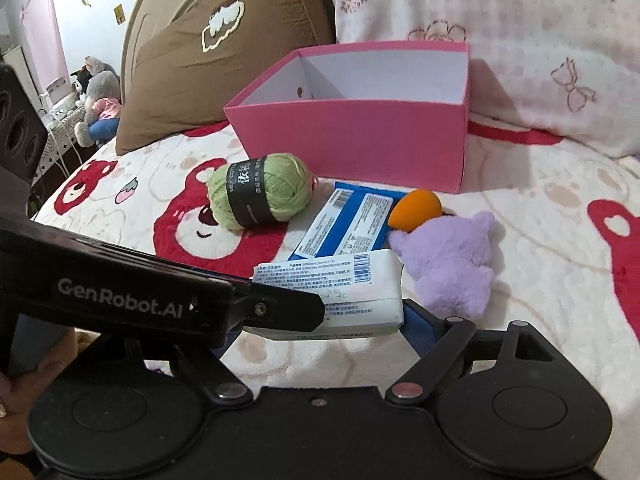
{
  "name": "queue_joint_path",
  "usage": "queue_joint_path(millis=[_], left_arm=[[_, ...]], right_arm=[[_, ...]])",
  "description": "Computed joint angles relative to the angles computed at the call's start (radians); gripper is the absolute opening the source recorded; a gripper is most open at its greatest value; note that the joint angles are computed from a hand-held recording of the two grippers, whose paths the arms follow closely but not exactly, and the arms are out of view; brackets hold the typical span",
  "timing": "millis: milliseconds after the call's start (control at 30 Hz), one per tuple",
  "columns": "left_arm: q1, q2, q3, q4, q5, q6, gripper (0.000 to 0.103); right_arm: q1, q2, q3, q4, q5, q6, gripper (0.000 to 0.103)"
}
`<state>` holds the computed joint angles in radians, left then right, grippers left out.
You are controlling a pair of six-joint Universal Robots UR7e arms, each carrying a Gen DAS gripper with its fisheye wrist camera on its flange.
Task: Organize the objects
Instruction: 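Lift the small white box with the left gripper toward the pink box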
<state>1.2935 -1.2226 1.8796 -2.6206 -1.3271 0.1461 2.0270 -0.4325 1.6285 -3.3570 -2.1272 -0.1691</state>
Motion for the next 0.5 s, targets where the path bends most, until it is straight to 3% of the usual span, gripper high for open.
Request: queue_joint_path(millis=[267, 500], left_arm=[[-0.020, -0.048, -0.005, 0.054, -0.024, 0.024, 0.040], [-0.042, -0.052, -0.082, 0.209, -0.009, -0.010, 0.039]], right_arm=[[0.044, -0.009, 0.005, -0.023, -0.049, 0.045, 0.087], [0.085, -0.014, -0.030, 0.026, -0.107, 0.127, 0.090]])
